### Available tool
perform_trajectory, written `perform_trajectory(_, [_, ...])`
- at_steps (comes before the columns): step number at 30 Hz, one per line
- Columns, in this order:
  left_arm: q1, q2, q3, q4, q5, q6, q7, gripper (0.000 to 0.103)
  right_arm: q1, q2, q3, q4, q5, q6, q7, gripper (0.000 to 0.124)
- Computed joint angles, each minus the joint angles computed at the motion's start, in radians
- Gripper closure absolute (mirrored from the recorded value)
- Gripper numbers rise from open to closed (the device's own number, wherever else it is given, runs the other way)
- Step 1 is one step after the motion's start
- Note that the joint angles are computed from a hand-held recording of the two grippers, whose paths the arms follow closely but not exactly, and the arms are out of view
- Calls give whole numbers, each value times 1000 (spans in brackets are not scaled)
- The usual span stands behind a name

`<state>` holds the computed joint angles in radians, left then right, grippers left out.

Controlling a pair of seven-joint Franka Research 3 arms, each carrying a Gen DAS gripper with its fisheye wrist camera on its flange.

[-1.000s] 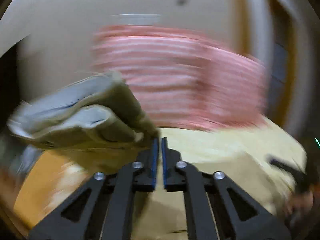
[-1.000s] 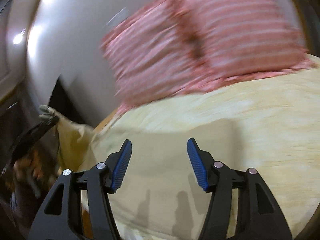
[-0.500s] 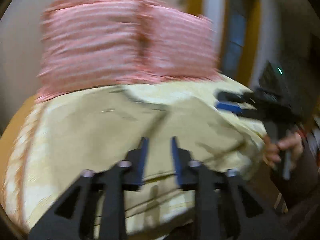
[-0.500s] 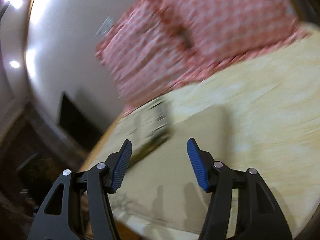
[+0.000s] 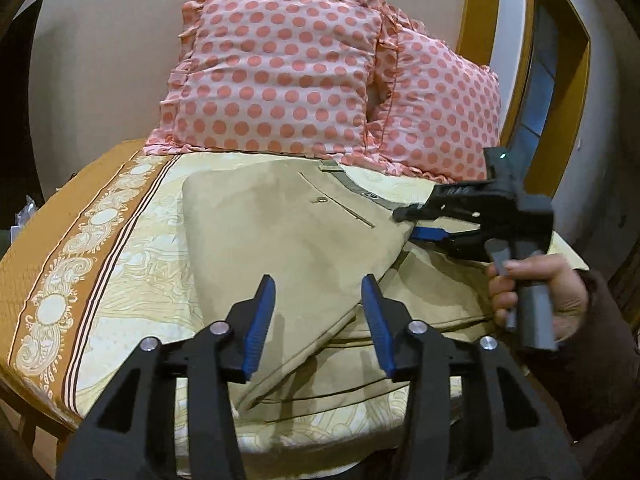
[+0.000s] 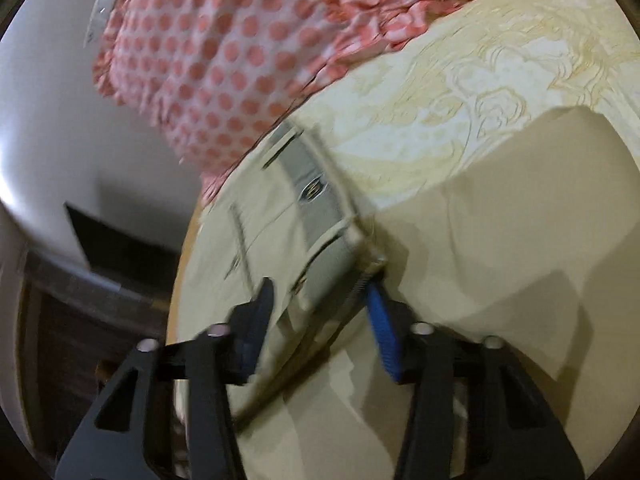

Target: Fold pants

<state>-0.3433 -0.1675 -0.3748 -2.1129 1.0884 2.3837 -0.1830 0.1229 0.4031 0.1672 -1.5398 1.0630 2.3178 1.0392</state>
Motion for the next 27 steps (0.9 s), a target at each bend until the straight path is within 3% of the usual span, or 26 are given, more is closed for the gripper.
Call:
perform_trajectory(4, [2,-22,-3,-20,5,-3,-26,54,-67,-31,33,-41,192,-37,-151,110])
perform_trajectory(10, [17,-57,-6,-55,14,-6,-64,51,-101,-328,-36,-373,462,-35,-484,111])
perform_trajectory(13, [29,-57,-2,-59,10,9,-63,50,-92,-435,-95,-541,506,32,-542,111])
perform_trajectory(15, [35,-44,2,-51,11,24,-52,49,-70,-454,-116,-604,426,117,-513,111])
perform_trajectory(17, [41,-25,9,-37,9,43,-34,47,-47,-436,-139,-607,389,113,-525,111])
perform_trajectory(18, [43,-10,16,-25,7,64,-19,46,-34,-445,-148,-613,378,127,-557,109])
perform_trajectory(20, [45,14,27,-6,0,102,12,42,-8,-482,-156,-626,440,218,-674,93])
perform_trajectory(21, [46,33,34,9,-2,130,39,40,6,-491,-158,-623,490,263,-738,72])
perform_trajectory(22, [45,50,37,24,-1,144,61,37,21,-497,-159,-606,597,320,-873,61])
perform_trajectory(23, [43,76,40,49,0,158,90,35,28,-491,-163,-591,636,324,-937,57])
perform_trajectory(25, [37,114,52,79,-12,181,128,27,39,-438,-164,-521,593,299,-950,57])
perform_trajectory(27, [32,163,74,106,-111,223,212,27,40,-359,-161,-445,398,238,-795,58])
